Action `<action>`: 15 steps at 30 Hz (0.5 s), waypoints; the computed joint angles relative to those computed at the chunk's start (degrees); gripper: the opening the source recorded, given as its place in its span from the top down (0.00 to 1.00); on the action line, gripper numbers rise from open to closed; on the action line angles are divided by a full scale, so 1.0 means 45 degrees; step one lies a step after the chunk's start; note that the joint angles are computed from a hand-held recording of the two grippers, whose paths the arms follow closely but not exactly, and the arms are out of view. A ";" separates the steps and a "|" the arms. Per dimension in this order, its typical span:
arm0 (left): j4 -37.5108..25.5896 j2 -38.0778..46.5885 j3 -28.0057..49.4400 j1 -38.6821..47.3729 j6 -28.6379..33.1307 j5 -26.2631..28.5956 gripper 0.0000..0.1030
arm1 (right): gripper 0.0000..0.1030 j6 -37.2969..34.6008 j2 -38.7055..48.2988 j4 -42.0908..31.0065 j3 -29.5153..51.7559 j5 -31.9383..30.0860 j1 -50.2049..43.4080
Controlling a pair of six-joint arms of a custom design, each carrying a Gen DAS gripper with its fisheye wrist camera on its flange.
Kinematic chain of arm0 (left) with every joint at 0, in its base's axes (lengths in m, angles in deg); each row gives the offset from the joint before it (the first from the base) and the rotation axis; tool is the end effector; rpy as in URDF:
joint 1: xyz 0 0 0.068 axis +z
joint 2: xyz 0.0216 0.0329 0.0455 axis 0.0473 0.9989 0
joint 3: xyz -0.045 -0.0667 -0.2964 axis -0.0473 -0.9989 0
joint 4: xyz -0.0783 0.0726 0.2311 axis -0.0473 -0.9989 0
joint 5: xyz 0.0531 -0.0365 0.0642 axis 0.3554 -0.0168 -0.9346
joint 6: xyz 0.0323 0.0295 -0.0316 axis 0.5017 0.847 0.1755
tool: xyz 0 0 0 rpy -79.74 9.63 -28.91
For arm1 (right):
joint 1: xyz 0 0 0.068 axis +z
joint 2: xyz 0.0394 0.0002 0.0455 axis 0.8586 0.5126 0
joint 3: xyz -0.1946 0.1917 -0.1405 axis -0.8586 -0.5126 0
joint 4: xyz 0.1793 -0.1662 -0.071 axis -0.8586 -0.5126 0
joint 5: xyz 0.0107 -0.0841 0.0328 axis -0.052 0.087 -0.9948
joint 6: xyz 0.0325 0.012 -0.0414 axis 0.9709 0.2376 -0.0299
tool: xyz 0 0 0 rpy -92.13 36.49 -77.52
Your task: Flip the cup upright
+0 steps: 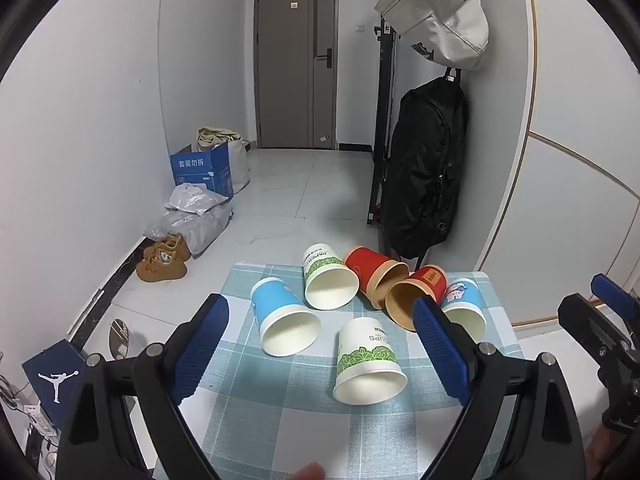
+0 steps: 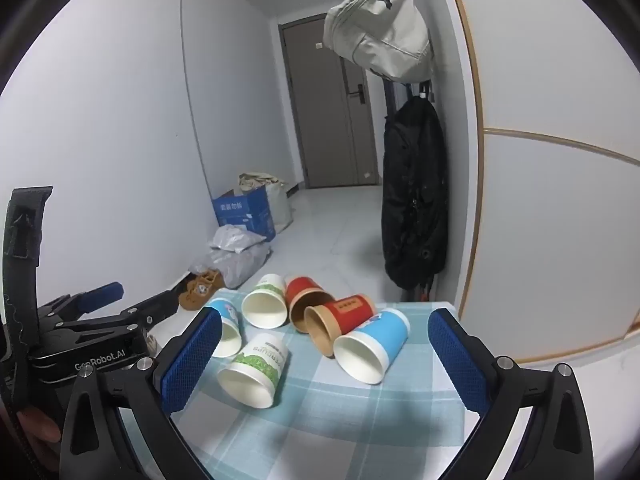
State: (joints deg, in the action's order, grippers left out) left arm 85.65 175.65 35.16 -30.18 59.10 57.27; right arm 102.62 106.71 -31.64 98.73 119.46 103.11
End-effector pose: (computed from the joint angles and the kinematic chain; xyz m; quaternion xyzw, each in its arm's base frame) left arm 0.2866 -0.1831 0.2246 0.2166 0.8557 -0.1206 0.4541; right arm 0.2002 0.1569 0.2340 0.1472 0.8503 -0.0237 0.5048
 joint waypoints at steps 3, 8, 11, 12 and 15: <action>-0.0309 0.0021 0.0169 -0.0001 -0.0169 0.0149 0.12 | 0.00 0.0241 0.0097 -0.0088 0.0090 -0.0121 -0.0045; -0.0519 -0.0033 0.0184 -0.0201 -0.0531 0.0137 0.12 | 0.00 0.0318 -0.0062 -0.0199 0.0073 -0.0327 -0.0213; -0.0868 0.0038 0.0470 0.0141 -0.0544 0.0638 0.12 | 0.00 0.0488 0.0115 -0.0425 0.0197 -0.0139 -0.0036; -0.0922 0.0042 0.0516 0.0118 -0.0565 0.0622 0.12 | 0.00 0.0469 0.0115 -0.0381 0.0170 -0.0109 -0.0029; -0.0748 0.0009 0.0373 0.0068 -0.0570 0.0593 0.12 | 0.00 0.0478 0.0088 -0.0329 0.0113 -0.0058 -0.0006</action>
State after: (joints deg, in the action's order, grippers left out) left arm 82.29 175.69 36.84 -29.87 56.54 59.94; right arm 104.77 107.10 -33.12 99.24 119.21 103.09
